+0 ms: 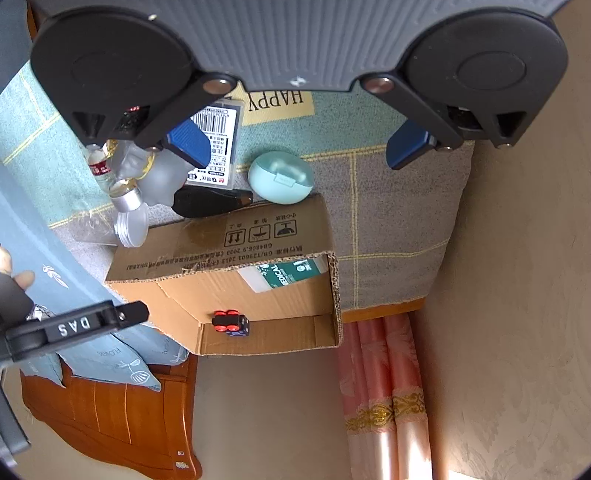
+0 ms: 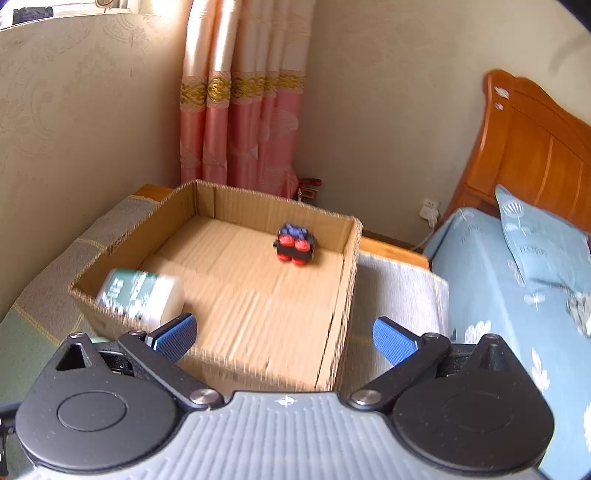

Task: Organize rigid objects
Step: 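Move the left tool back to the black square case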

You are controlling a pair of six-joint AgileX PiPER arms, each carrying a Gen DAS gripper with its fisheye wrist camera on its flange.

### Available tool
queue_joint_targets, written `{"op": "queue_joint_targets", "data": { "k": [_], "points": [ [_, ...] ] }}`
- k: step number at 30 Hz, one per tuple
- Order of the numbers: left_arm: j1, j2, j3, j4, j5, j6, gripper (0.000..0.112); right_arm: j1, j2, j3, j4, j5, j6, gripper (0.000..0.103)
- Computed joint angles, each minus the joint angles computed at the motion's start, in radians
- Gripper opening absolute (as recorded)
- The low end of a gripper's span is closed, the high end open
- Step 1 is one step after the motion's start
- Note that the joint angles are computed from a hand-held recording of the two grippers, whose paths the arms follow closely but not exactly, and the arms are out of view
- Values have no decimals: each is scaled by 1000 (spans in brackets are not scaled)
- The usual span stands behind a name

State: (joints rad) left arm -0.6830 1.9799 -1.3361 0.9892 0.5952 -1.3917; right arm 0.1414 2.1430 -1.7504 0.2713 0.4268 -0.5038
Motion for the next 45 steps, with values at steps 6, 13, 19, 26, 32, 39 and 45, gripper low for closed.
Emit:
{"op": "queue_joint_targets", "data": {
  "k": [6, 13, 19, 26, 32, 39, 45],
  "points": [
    [-25, 6, 37, -26, -52, 41, 101, 0, -146, 380, 96, -215, -13, 103],
    [-49, 40, 59, -159, -155, 210, 101, -17, -214, 560, 388, -295, -255, 103],
    [-59, 92, 41, -229, -156, 287, 101, -26, -232, 593, 475, -289, -332, 103],
    [-19, 50, 131, -161, -191, 162, 102, -15, -226, 587, 393, -279, -270, 103],
    [24, 16, 192, -87, -170, 41, 102, -10, -221, 590, 329, -257, -239, 103],
    [67, -2, 227, -42, -136, -61, 102, 6, -214, 598, 367, -201, -354, 103],
    [73, -15, 246, -22, -110, -92, 102, -18, -206, 599, 360, -172, -350, 103]
  ]
}}
